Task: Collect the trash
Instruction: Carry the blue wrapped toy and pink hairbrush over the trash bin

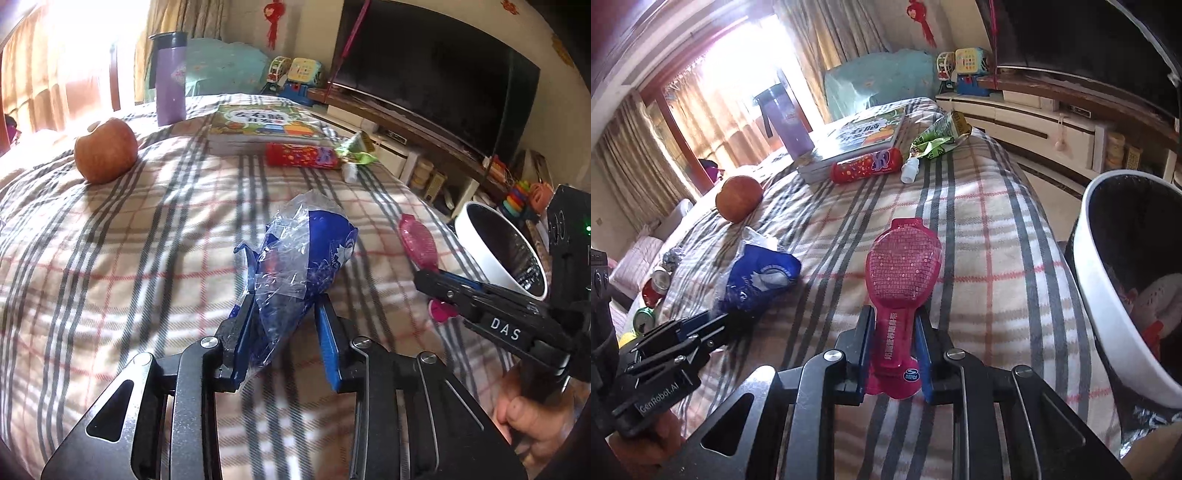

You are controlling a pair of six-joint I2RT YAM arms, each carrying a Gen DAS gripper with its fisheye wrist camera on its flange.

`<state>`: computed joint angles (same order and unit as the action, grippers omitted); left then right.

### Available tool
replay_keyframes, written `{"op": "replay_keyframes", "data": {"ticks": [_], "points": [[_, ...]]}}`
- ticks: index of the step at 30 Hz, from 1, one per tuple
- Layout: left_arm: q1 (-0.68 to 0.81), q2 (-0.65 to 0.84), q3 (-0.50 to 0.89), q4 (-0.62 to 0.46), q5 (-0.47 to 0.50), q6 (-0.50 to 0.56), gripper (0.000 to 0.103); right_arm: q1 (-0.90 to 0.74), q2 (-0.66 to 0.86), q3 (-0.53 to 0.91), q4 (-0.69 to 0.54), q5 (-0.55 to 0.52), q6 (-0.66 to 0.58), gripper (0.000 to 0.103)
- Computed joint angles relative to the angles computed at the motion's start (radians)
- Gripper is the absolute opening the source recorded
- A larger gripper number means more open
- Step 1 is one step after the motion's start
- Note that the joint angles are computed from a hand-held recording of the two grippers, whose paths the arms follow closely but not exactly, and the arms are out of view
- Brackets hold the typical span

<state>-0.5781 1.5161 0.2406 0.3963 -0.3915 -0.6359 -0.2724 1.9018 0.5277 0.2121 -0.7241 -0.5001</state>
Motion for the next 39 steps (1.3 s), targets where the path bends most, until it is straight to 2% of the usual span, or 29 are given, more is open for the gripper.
{"op": "replay_keyframes", "data": {"ticks": [13, 20, 32, 39], "points": [[-0.172, 0.007, 0.049, -0.097, -0.078, -0.096, 0.03, -0.121, -0.064, -0.062, -0.105, -0.07, -0.136, 0.021], [-0.247, 0.01, 0.092, -0.161, -0.124, -0.127, 0.03, -0.216, -0.111, -0.041, -0.229, -0.126, -0.219, 0.021], [-0.311, 0.075, 0.182, -0.205, -0.136, -0.133, 0.03, -0.365, -0.093, 0.044, -0.409, -0.176, -0.353, 0.021], [-0.322, 0.105, 0.231, -0.208, -0.11, -0.108, 0.03, -0.427, -0.066, 0.095, -0.463, -0.186, -0.379, 0.021]]}}
